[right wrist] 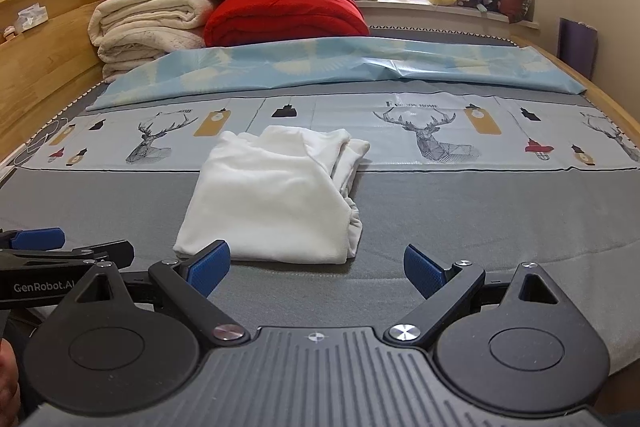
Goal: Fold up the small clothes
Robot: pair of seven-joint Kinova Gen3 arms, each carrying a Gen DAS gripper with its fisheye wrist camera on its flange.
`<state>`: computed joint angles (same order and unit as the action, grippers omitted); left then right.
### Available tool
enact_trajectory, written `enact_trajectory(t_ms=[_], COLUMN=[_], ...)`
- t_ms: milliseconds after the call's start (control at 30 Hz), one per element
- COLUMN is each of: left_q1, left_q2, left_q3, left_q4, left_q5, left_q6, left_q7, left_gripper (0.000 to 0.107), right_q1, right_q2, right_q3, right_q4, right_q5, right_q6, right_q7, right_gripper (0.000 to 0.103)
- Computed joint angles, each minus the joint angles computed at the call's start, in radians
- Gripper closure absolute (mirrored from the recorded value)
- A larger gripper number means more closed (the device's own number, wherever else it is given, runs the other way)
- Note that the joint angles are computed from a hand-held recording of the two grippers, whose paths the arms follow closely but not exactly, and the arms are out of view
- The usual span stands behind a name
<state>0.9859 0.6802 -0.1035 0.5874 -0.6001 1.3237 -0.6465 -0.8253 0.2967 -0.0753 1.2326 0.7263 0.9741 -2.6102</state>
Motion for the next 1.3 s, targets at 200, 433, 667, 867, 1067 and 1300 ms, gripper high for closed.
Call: enact_trajectory(t_ms=[200, 433, 667, 867, 1067, 1300], left_q1=[-0.002, -0.004, -0.008, -0.009, -0.008, -0.01], left_q2=[0.001, -0.004, -0.004, -0.005, -0.006, -0.006], left_q3=[0.001, 0.002, 0.005, 0.005, 0.004, 0.006], left_q4=[0.0, 0.009, 0.015, 0.017, 0.019, 0.023], left_q5=[0.002, 0.003, 0.005, 0.006, 0.004, 0.005], left_q6=[-0.001, -0.009, -0.018, -0.02, -0.023, -0.029], left_q7=[-0.004, -0.003, -0.004, -0.005, -0.005, -0.006], left_gripper=[0.012, 0.012, 0.012, 0.012, 0.012, 0.012], right_q1=[0.003, 0.005, 0.007, 0.011, 0.01, 0.01], right_q2=[-0.001, -0.003, -0.008, -0.01, -0.01, -0.009], right_q3=[-0.001, -0.001, -0.003, -0.004, -0.004, -0.004], right_q4=[0.001, 0.005, 0.013, 0.016, 0.015, 0.015], right_q5=[-0.002, -0.003, 0.0, -0.002, -0.002, -0.001], right_q6=[-0.006, -0.011, -0.019, -0.024, -0.024, -0.023], right_q7=[0.003, 0.004, 0.003, 0.005, 0.003, 0.003], right_gripper=[0.009, 0.009, 0.009, 0.009, 0.009, 0.009])
